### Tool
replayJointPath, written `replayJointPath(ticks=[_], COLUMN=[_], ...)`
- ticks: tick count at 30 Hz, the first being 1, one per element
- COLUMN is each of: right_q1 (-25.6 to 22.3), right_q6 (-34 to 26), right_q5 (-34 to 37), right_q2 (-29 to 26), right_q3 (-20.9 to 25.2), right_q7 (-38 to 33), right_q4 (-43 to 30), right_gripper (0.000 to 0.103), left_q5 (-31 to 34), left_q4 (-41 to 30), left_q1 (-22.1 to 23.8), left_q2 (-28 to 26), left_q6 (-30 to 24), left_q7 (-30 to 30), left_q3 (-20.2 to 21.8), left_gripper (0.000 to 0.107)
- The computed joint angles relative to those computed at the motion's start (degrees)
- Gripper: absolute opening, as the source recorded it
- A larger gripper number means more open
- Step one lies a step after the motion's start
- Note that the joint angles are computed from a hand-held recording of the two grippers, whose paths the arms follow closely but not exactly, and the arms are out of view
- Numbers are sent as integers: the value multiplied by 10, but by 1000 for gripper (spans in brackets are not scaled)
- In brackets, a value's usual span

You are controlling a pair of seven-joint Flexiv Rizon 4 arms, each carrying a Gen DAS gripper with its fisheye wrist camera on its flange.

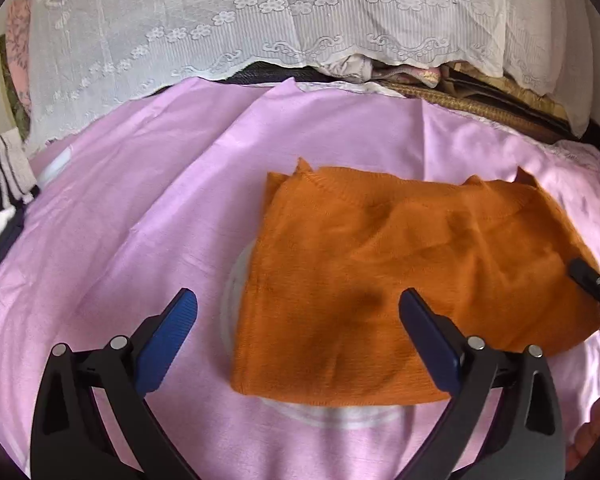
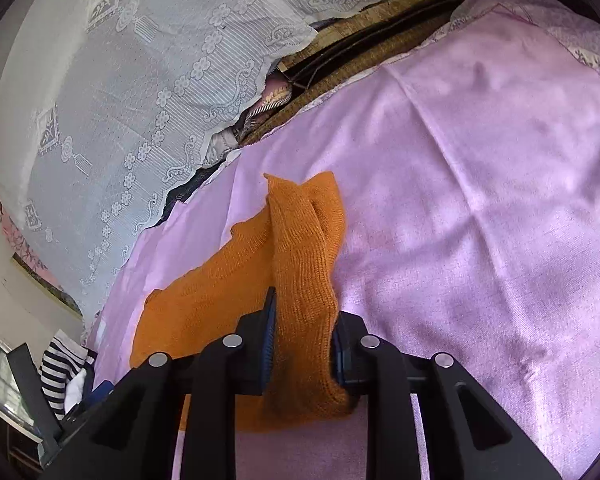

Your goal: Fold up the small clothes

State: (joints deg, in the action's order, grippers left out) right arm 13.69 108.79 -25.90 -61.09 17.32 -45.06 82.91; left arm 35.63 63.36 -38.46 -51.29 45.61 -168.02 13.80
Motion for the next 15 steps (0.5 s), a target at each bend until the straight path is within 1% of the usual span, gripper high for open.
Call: replayJointPath(ticks=[1,2,3,5,6,7,8,9,10,11,12,13,14,15], right_q1=[15,24,28,27,23,20,17,13,20,22,22,21,19,18], right_q6=[7,12,15,17,16,15,15,16,18,20,20,20,20,18], right_q5=[12,19,24,25,23,20,16,11,17,18,17,16,15,14], right_q2=[8,12,14,14,13,12,10,9,12,14,14,14,14,13], right_q3=[-20,-31,-36,-35,-31,-27,-22,-17,-26,-29,-29,-28,-26,-25], right_q7=[-3,-4,-6,-6,-5,-5,-5,-5,-5,-6,-7,-6,-5,-4], right_q4=[5,8,10,11,11,10,9,9,12,13,13,13,13,13], right_gripper=[22,22,22,22,21,21,21,20,20,20,20,20,20,20], left_q5=[2,5,6,4,-5,-18,-42,-52,-49,-49,-44,-39,-33,-25], left_q4=[-3,-20,-49,-127,-172,-203,-240,-263,-270,-285,-289,-278,-249,-212], left_q1=[5,3,-2,-12,-10,0,19,25,19,16,10,6,2,0], left_q2=[-2,-10,-23,-63,-88,-109,-135,-152,-154,-161,-164,-158,-142,-122], left_q6=[22,23,2,-80,-126,-152,-176,-188,-193,-211,-216,-208,-181,-140], left_q7=[3,15,32,72,89,110,147,168,170,183,183,174,157,135], left_q3=[-4,-4,-1,7,6,-4,-24,-28,-19,-15,-9,-4,-1,1], left_gripper=[98,98,98,98,98,98,99,99,99,99,99,99,98,98])
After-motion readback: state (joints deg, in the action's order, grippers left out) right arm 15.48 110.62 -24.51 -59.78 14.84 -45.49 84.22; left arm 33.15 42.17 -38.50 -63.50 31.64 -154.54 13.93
